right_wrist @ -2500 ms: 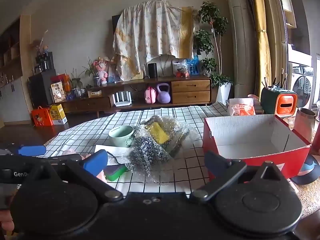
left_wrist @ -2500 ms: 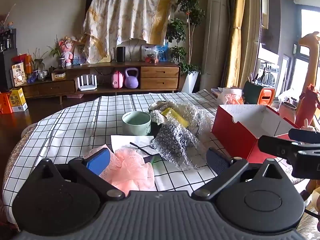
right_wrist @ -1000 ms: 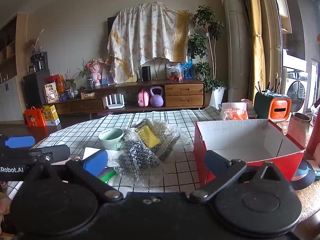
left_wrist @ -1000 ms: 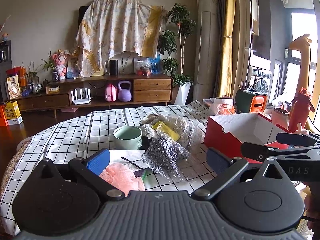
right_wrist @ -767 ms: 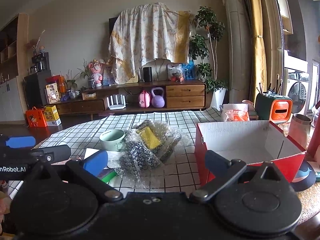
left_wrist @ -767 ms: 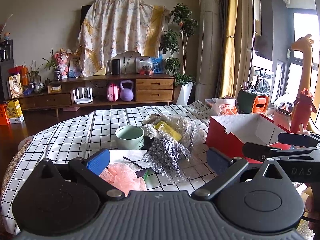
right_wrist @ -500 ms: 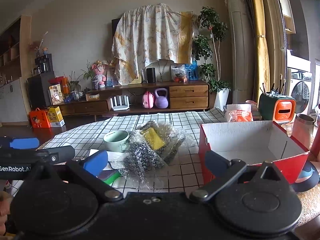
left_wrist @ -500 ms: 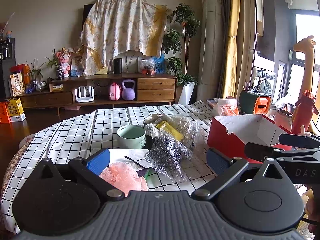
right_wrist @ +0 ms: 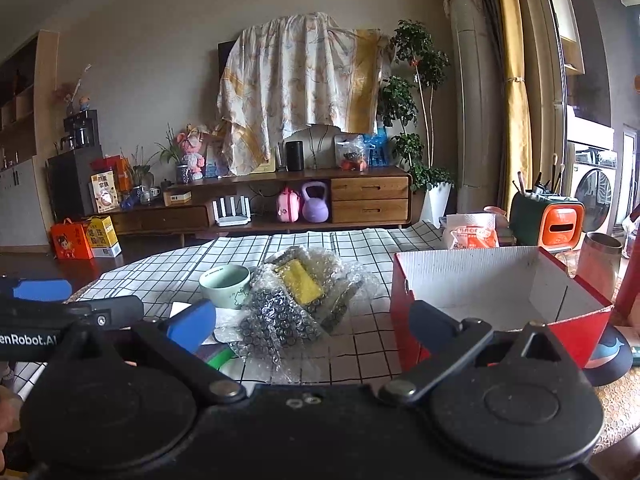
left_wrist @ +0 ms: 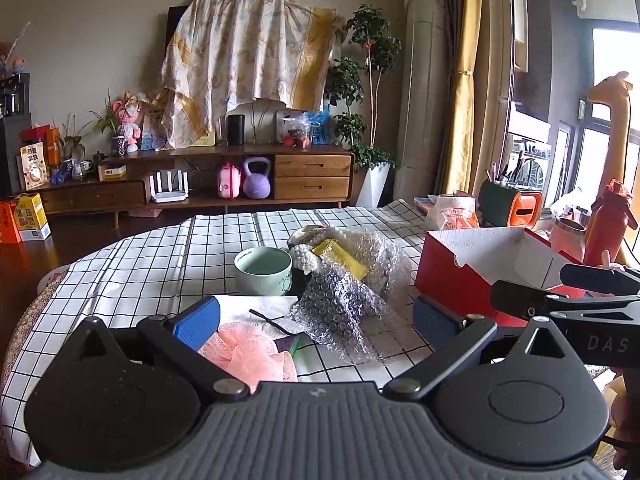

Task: Organize soft objects
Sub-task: 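Move the left gripper toward the pink mesh bath puff, then grasp the pink mesh puff with the left gripper while the right gripper grasps the bubble wrap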

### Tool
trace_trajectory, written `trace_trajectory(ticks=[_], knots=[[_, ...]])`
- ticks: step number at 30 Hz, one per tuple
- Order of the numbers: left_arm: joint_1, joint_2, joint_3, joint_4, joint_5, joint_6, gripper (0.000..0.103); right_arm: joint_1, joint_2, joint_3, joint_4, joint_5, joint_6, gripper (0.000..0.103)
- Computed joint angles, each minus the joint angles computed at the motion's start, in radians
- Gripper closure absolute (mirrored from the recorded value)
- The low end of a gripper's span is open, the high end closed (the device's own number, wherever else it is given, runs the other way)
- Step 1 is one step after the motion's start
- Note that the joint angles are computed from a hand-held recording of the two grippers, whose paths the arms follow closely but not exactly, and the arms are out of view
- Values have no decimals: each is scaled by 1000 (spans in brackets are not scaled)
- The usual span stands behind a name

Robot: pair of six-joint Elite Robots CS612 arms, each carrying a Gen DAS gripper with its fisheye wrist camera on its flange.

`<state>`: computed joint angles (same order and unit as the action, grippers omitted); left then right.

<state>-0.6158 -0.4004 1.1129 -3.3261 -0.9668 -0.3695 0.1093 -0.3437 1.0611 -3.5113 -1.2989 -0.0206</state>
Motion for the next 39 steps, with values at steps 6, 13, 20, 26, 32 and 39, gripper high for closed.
trace_trajectory(ticks=[6,13,20,26,32,39], knots=[[0,0,-1,3,7,-13,0,-5,-2,0,5,36,6,1],[9,-4,10,-2,-23,-44,0,-8,-12,4,44,69,-10,1],[16,2,3,11,-11,-63,0,-7,3,-31,90,95,-20,1],[33,21,-34,96,4,-76,0,-5,43,-117,160,117,-56,3],[63,44,-83,216,-33,-158,0,1,105,-255,304,134,-141,7],[84,58,-118,361,-54,-240,0,13,212,-490,511,139,-247,9]])
